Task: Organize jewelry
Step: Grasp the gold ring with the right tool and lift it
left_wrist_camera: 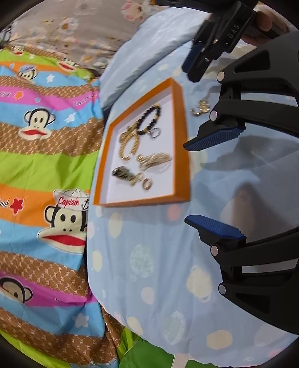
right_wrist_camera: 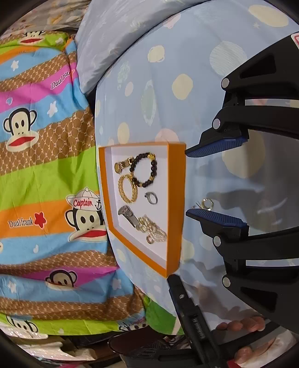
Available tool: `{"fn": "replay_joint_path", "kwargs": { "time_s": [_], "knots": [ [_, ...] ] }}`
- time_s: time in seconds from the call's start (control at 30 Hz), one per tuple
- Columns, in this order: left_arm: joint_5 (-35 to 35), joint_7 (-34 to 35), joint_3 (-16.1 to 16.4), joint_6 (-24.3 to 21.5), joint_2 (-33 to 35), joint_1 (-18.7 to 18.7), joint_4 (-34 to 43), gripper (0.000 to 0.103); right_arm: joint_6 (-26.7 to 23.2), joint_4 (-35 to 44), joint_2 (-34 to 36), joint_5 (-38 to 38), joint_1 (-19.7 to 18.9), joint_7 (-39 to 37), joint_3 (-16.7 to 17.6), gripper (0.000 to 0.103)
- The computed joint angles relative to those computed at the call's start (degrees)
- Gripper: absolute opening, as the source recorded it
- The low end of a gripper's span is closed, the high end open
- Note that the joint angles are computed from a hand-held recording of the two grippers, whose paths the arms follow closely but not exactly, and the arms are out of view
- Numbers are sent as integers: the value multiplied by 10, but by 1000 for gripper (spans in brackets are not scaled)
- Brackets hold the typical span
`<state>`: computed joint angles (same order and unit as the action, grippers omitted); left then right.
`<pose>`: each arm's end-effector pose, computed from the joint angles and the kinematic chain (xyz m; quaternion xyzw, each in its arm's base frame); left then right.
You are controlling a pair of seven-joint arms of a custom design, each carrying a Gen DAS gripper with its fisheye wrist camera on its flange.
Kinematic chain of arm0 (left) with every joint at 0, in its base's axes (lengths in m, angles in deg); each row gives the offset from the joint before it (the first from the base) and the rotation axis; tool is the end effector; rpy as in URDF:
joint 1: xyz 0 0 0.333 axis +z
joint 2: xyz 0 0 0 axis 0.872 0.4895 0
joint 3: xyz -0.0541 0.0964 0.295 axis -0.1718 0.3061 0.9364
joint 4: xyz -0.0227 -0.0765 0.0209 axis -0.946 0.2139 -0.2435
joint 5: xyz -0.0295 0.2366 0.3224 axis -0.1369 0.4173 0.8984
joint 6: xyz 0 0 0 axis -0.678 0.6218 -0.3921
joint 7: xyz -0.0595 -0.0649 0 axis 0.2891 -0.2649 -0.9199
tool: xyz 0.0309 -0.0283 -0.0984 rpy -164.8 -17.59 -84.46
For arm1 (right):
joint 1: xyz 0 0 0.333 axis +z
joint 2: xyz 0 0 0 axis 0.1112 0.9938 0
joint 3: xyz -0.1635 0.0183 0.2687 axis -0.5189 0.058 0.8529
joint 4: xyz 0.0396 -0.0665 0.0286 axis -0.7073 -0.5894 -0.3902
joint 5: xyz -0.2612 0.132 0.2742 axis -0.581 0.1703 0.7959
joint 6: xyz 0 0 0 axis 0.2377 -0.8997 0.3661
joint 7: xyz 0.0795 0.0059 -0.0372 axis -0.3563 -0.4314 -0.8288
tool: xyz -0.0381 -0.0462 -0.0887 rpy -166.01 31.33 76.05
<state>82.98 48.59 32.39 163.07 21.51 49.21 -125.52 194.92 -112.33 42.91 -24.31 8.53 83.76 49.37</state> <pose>0.5410 -0.2505 0.4713 -0.7878 0.4704 -0.3033 0.2569 0.6533 0.0429 0.4645 -0.8269 0.3988 -0.0823 0.3879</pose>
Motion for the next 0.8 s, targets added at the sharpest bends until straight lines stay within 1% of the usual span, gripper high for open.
{"fn": "replay_joint_path", "kwargs": {
  "time_s": [0.1, 0.17, 0.2, 0.23, 0.33, 0.37, 0.47, 0.5, 0.8],
  "knots": [
    [-11, 27, -6, -11, 12, -8, 12, 56, 3, -13, -8, -18, 7, -8, 2, 46],
    [-8, 44, -9, -39, 20, -17, 25, 56, 5, -17, -10, -28, 12, -10, 2, 46],
    [-6, 51, -10, -49, 23, -20, 30, 59, 5, -18, -11, -31, 13, -10, 1, 46],
    [-6, 54, -9, -52, 24, -22, 32, 65, 4, -17, -9, -35, 14, -8, 1, 46],
    [-11, 52, -5, -47, 21, -22, 27, 65, -2, -8, -2, -57, 17, 12, -2, 45],
    [-15, 51, -4, -45, 21, -21, 26, 65, -3, -6, 1, -67, 19, 20, -2, 43],
    [-26, 50, -2, -39, 20, -18, 23, 65, -9, 4, 11, -101, 24, 46, -4, 31],
    [-29, 50, -1, -38, 20, -18, 23, 65, -10, 8, 14, -111, 26, 55, -4, 28],
    [-35, 63, -2, -44, 26, -20, 31, 65, -1, 16, 22, -130, 32, 64, 4, 27]
  ]
}}
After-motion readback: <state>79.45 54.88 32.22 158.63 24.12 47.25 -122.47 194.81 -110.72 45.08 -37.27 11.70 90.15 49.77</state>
